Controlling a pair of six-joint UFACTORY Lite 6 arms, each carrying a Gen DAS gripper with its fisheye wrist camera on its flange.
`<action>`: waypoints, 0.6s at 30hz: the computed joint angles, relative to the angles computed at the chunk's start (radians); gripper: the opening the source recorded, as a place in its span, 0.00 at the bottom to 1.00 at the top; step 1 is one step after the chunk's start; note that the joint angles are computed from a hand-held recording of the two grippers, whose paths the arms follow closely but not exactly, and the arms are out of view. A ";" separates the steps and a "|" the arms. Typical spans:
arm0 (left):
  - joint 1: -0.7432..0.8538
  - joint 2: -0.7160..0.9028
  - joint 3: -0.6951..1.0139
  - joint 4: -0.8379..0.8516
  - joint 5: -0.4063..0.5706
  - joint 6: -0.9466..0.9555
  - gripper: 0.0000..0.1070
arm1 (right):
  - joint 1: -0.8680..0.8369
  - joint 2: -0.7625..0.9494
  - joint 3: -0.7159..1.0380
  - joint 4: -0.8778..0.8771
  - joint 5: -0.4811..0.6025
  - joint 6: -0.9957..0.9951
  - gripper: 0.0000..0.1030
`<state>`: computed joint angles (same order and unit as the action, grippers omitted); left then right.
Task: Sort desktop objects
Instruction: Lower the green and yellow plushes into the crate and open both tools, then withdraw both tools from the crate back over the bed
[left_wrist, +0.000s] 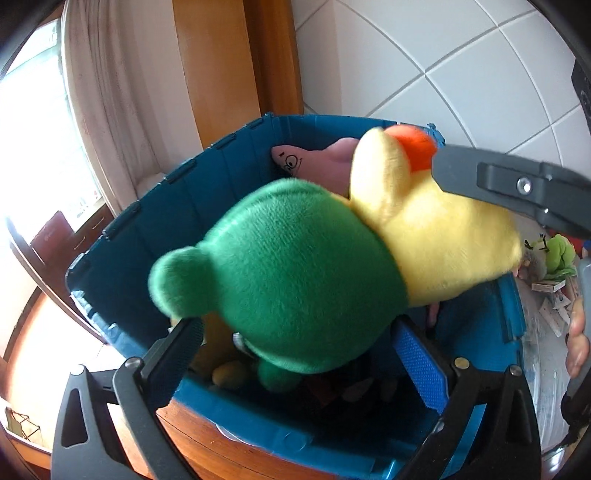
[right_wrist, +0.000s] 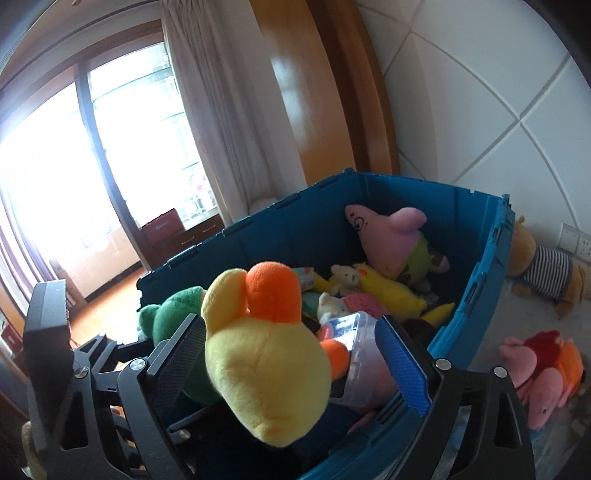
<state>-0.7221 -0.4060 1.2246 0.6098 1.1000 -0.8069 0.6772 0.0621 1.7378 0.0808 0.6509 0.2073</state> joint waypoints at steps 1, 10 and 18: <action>-0.023 -0.023 -0.012 0.030 0.021 -0.020 0.96 | 0.008 -0.006 -0.008 -0.014 0.000 0.017 0.91; -0.122 -0.129 -0.034 0.101 0.103 -0.074 0.96 | 0.087 -0.119 -0.136 -0.183 -0.017 0.213 0.95; -0.352 -0.143 -0.071 0.226 0.258 -0.315 0.96 | 0.105 -0.293 -0.291 -0.254 0.011 0.265 1.00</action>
